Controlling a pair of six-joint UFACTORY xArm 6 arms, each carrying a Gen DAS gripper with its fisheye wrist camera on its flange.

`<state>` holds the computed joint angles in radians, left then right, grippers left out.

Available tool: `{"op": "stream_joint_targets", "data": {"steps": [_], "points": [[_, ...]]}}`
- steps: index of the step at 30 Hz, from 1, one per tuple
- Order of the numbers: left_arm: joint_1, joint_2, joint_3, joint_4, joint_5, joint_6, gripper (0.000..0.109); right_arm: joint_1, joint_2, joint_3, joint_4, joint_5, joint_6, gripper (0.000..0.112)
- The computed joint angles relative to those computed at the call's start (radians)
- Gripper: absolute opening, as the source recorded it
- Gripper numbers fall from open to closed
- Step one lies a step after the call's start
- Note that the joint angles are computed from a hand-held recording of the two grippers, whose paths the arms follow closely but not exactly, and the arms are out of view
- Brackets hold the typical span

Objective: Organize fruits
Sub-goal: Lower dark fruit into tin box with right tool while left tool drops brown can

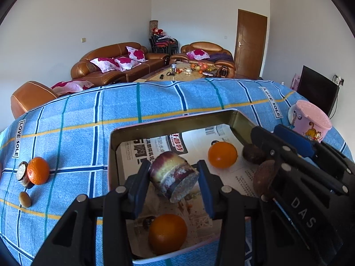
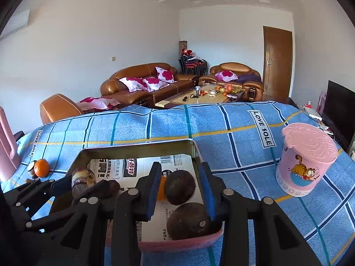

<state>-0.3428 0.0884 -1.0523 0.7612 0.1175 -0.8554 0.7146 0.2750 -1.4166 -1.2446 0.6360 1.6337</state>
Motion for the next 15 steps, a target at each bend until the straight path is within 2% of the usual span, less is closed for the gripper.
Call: {"op": "stream_joint_targets", "data": {"steps": [3, 6, 11, 13, 15], "points": [[-0.011, 0.008, -0.005, -0.078, 0.019, 0.075, 0.044, -0.003, 0.005, -0.005, 0.011, -0.017, -0.013, 0.038], [-0.010, 0.008, -0.002, -0.109, 0.020, 0.095, 0.044, -0.015, 0.007, -0.001, 0.025, -0.057, -0.026, 0.038], [-0.011, 0.008, -0.003, -0.103, 0.023, 0.096, 0.044, -0.055, 0.005, 0.026, 0.081, -0.192, -0.039, 0.041], [-0.013, 0.005, -0.001, -0.101, 0.020, 0.100, 0.045, -0.064, 0.005, 0.034, 0.089, -0.228, -0.036, 0.050], [-0.011, -0.001, 0.001, -0.047, 0.020, 0.053, 0.045, -0.067, 0.006, 0.035, 0.076, -0.255, -0.024, 0.067]]}}
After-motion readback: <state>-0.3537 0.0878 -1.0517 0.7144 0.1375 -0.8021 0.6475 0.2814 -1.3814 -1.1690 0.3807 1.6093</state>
